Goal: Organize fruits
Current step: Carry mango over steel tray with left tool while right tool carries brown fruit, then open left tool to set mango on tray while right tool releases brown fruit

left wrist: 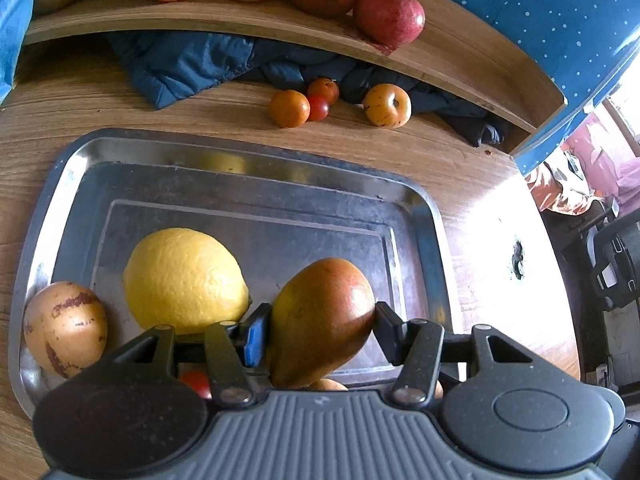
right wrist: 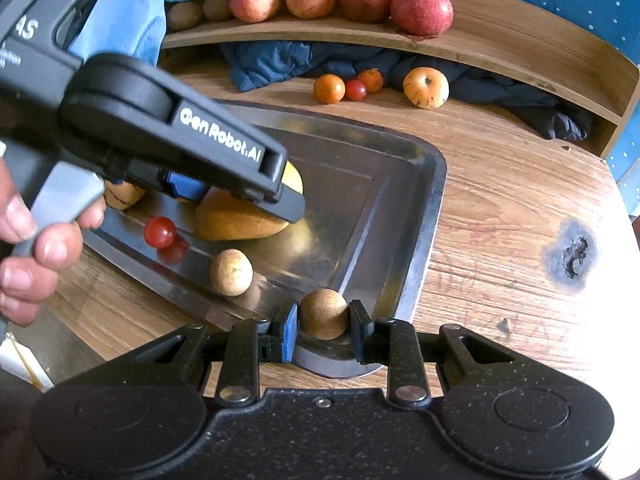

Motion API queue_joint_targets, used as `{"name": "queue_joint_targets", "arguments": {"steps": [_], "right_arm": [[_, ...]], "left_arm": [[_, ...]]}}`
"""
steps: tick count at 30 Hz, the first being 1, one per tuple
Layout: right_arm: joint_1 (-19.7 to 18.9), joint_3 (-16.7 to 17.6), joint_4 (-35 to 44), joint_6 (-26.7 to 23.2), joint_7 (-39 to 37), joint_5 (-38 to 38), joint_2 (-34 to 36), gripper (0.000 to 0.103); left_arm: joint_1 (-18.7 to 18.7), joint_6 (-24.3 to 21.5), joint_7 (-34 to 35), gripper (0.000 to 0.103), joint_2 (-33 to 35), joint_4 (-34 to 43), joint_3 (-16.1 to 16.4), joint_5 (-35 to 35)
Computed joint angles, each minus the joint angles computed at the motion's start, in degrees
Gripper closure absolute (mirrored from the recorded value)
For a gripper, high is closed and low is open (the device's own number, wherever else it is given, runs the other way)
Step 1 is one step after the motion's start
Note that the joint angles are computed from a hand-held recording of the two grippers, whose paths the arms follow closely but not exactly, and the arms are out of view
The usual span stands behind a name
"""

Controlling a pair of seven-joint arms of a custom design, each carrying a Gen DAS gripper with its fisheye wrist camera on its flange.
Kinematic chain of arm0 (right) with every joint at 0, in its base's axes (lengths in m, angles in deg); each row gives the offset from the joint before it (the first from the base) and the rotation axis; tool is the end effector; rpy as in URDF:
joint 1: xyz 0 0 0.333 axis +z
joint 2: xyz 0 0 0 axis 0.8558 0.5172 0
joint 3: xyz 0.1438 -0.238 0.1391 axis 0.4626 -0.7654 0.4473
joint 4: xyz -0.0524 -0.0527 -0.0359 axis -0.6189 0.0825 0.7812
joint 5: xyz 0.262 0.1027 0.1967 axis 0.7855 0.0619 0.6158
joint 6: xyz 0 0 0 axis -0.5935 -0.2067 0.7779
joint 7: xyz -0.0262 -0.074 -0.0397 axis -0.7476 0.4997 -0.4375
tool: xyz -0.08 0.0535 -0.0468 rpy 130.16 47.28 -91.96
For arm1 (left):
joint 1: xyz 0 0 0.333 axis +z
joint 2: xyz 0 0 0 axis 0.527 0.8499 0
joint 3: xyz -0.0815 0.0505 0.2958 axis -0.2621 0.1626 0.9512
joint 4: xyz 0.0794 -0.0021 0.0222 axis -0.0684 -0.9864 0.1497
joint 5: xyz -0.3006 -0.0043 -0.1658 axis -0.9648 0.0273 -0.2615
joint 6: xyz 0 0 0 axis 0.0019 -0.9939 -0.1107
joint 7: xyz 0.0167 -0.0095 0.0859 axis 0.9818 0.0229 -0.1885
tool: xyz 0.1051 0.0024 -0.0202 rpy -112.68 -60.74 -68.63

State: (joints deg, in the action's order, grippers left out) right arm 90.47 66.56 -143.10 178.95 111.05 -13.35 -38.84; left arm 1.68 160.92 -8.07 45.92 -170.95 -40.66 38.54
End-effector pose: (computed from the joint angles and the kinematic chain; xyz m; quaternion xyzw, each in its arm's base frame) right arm 0.5423 0.3977 0.4755 -0.8644 0.4254 -0.0886 0.2531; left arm 0.5342 -0.4290 0.4827 -0.8177 0.5156 -0.2469 0.0673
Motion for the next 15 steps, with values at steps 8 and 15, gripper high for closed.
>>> {"name": "queue_joint_targets", "arguments": {"steps": [8, 15], "right_arm": [[0.33, -0.37, 0.21, 0.09, 0.10, -0.71, 0.34, 0.070], [0.77, -0.90, -0.39, 0.98, 1.38, -2.19, -0.22, 0.055]], "left_arm": [[0.18, -1.51, 1.57, 0.043, 0.33, 1.06, -0.32, -0.98], [-0.04, -1.54, 1.74, 0.022, -0.73, 0.62, -0.20, -0.44]]}}
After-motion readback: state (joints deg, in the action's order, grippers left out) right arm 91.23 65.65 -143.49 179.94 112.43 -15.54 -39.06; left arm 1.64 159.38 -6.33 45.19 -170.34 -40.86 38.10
